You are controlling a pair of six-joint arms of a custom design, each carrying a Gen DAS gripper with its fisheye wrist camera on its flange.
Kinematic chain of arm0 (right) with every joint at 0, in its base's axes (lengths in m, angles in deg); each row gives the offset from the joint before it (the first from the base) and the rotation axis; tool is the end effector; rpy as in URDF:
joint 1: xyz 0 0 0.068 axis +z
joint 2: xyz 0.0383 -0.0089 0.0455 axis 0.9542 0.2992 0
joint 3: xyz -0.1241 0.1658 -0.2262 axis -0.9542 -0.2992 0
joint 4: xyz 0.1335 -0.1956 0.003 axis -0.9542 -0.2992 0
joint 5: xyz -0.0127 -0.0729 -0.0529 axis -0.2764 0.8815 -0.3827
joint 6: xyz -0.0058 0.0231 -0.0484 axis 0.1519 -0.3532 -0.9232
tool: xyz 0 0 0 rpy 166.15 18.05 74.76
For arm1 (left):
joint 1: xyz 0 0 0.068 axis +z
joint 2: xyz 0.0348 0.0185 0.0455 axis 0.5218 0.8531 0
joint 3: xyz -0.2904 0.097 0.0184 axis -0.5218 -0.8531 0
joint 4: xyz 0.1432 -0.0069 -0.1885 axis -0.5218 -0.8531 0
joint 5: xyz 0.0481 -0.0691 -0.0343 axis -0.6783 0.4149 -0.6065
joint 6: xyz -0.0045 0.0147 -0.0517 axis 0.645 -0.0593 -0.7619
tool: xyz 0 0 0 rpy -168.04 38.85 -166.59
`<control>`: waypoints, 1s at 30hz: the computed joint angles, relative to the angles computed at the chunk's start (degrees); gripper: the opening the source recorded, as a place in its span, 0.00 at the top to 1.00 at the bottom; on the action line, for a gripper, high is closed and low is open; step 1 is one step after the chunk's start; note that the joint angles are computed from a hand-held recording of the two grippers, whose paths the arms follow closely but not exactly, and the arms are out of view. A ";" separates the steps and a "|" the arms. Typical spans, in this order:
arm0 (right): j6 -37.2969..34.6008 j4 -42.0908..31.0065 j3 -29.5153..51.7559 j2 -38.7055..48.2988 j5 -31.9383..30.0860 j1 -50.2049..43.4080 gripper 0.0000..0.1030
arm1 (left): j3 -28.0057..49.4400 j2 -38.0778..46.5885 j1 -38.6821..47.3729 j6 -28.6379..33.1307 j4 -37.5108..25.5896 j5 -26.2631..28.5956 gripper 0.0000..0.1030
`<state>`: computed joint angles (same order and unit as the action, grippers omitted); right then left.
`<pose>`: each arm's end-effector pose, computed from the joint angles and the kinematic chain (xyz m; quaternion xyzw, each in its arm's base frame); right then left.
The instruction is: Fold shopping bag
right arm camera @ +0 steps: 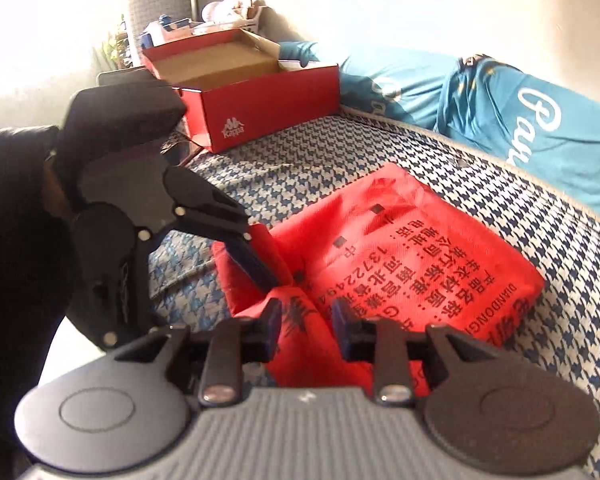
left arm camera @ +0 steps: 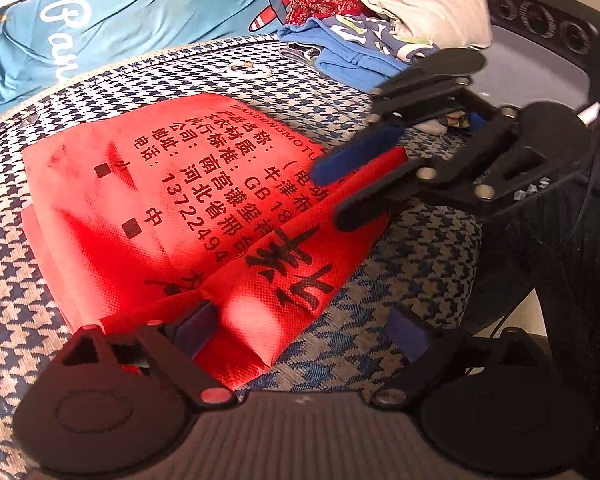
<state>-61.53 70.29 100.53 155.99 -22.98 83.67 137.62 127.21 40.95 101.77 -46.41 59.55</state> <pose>0.2932 0.0729 0.1302 -0.3945 0.8390 0.1508 0.3430 0.3740 0.0381 0.0772 0.4498 0.8146 -0.2811 0.2346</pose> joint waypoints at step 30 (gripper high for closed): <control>-15.14 -4.15 2.12 6.13 6.73 1.93 0.57 | 3.87 2.14 1.00 -0.58 -4.10 2.20 0.11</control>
<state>-76.67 66.14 102.66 162.11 -16.25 85.60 141.48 129.36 41.95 101.20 -50.51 61.75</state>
